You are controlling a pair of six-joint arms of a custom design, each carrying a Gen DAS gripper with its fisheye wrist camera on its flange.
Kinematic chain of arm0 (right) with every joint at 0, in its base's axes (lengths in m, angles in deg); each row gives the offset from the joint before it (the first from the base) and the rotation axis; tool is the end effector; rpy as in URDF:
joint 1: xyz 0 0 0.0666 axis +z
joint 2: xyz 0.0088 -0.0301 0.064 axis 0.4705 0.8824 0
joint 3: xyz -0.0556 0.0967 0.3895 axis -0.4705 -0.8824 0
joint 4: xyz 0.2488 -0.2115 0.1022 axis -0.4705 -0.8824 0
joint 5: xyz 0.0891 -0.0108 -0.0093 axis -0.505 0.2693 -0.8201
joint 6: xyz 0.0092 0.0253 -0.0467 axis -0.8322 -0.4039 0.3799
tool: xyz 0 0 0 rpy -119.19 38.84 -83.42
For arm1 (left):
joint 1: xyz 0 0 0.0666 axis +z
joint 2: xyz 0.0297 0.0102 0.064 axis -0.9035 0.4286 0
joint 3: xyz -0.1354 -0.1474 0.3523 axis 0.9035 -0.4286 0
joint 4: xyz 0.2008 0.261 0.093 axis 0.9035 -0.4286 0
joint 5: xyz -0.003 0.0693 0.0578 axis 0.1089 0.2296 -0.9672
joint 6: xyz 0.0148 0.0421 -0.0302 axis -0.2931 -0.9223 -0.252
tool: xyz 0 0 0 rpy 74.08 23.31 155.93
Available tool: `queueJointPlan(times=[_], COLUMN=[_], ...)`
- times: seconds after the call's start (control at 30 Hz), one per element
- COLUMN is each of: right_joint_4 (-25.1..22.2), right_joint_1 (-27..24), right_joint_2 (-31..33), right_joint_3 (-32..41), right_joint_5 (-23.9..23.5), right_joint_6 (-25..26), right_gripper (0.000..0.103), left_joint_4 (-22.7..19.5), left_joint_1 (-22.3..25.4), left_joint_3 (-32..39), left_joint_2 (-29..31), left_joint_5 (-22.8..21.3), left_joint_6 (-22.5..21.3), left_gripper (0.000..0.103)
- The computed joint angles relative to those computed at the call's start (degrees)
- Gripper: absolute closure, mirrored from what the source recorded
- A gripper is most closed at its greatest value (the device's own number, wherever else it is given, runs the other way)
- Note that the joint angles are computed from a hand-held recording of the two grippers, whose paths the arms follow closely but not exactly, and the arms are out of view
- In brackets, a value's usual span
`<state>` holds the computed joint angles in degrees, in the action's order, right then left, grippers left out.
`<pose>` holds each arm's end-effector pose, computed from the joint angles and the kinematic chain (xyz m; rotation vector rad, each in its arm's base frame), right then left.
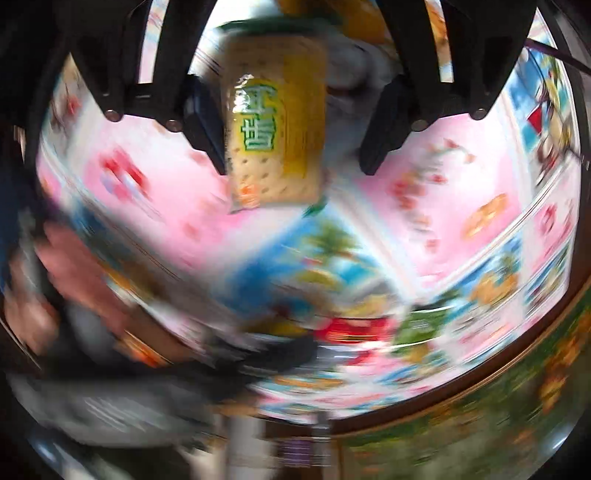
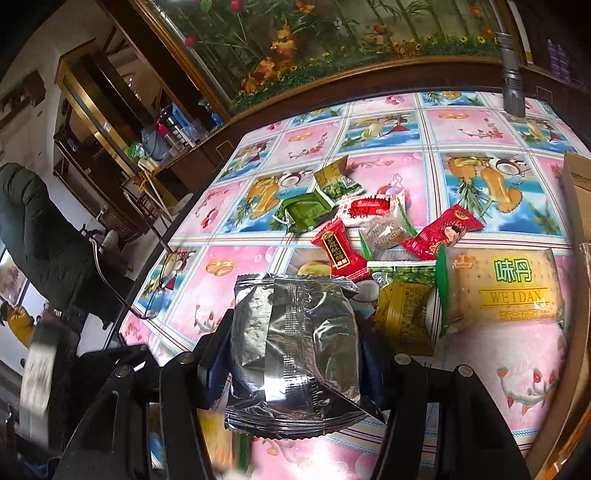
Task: Organize snacks
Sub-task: 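Lift the silver foil bag with the right tool while the left tool grasps a WEIDAN cracker pack, then hold the WEIDAN cracker pack and silver foil bag lifted above the table with both tools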
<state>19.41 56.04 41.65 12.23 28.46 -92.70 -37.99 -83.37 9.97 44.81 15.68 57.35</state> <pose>0.5369 0.2985 0.3408 -0.3920 2.4070 0.7868 0.4806 -0.1689 0.3149 0.7038 2.4897 -0.2379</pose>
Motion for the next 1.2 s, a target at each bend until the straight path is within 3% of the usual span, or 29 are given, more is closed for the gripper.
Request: queueJointPlan(times=[0.13,0.23,0.3,0.47,0.73,1.2], right_joint_4=[1.73,2.32,2.35,2.99,4.46,4.57], right_joint_1=[0.34,0.33,0.47,0.50,0.83,1.22], right_joint_2=[-1.04,-1.16,-1.08,-1.33,-2.10,-2.38], right_joint_3=[-1.19,-1.40,-1.32,-1.65,-2.55,-2.76], right_joint_5=[2.73,3.24,4.44,5.48,7.54,10.28], right_joint_6=[-0.32,-0.45,-0.42,-0.25,-0.16,0.19], right_gripper=[0.039,0.039,0.039,0.040,0.040,0.040], left_joint_4=[3.99,6.56,7.48,8.41,15.14,14.20], left_joint_1=[1.02,0.65,0.48,0.69,2.44,0.93], left_joint_3=[1.46,1.30,1.10,1.37,-1.31,1.70], left_joint_2=[1.92,2.48,2.47,2.47,-0.31,1.58], left_joint_5=[-7.11,-9.91,-10.44,-8.62,-6.10,-5.47], left_joint_6=[9.60,12.69,13.87,17.00,21.63,26.38], left_gripper=[0.048,0.048,0.054,0.056,0.056,0.056])
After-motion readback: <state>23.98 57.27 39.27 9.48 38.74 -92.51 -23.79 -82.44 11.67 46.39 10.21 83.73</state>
